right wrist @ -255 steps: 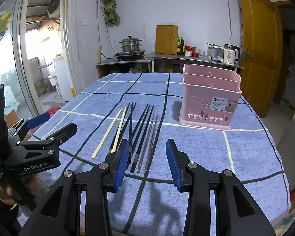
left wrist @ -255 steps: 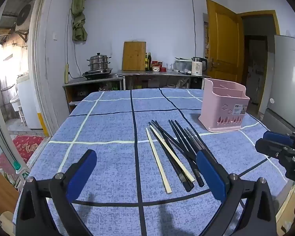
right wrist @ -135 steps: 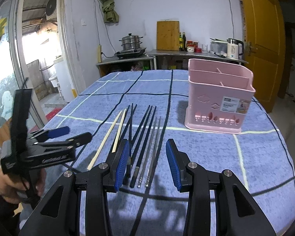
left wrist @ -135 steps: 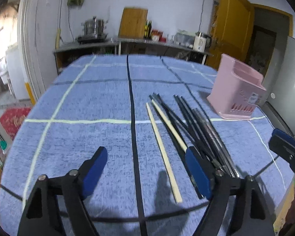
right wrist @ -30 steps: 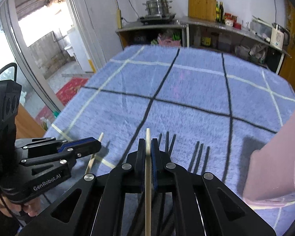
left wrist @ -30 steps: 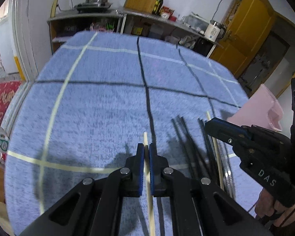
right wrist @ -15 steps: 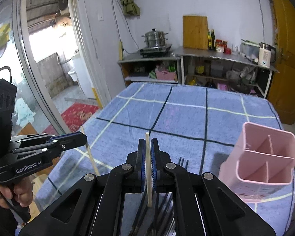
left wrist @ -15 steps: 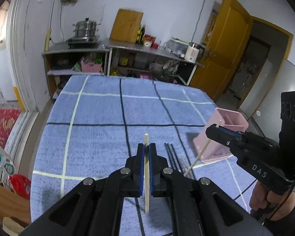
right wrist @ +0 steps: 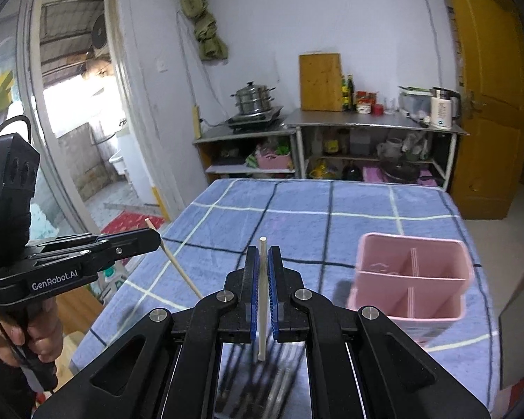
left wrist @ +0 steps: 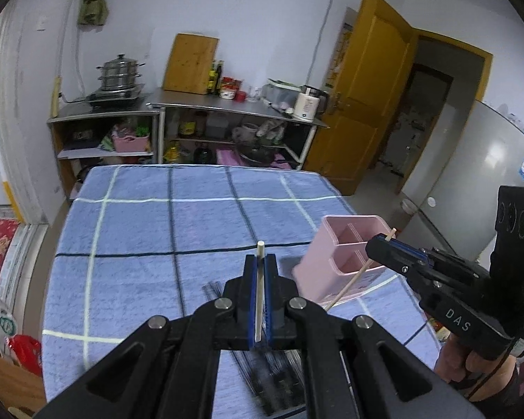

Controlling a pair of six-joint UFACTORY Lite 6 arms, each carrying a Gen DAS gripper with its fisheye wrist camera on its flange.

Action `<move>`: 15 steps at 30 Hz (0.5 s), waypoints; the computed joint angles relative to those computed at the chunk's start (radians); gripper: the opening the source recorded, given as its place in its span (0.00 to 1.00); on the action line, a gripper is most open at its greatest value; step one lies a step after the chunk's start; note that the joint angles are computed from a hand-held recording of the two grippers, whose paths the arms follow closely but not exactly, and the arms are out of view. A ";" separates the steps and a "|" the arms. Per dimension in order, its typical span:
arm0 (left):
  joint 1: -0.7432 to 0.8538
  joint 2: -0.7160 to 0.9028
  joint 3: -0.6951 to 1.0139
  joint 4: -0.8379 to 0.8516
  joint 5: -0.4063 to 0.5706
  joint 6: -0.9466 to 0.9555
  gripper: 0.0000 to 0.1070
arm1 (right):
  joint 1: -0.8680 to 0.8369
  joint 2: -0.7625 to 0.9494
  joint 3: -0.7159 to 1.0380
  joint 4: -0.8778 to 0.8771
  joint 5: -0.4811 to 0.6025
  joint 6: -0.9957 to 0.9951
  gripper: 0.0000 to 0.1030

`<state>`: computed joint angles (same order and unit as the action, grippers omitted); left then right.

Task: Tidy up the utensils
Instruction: 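Carry the wooden chopsticks into the pink holder and open both tools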

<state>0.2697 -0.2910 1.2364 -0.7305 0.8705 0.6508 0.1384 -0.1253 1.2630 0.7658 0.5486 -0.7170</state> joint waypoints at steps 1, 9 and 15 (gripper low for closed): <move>-0.034 0.013 0.022 0.009 -0.005 -0.027 0.04 | -0.027 -0.011 -0.001 0.009 0.014 -0.009 0.05; -0.270 0.146 0.262 0.089 -0.024 -0.219 0.04 | -0.242 -0.009 0.104 0.079 0.129 -0.080 0.05; -0.405 0.307 0.514 0.173 -0.038 -0.354 0.04 | -0.353 0.060 0.236 0.123 0.176 -0.104 0.05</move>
<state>-0.1349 0.0161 1.7508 -0.5574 0.8322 0.2967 -0.2145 -0.0651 1.4986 0.8889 0.7249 -0.8213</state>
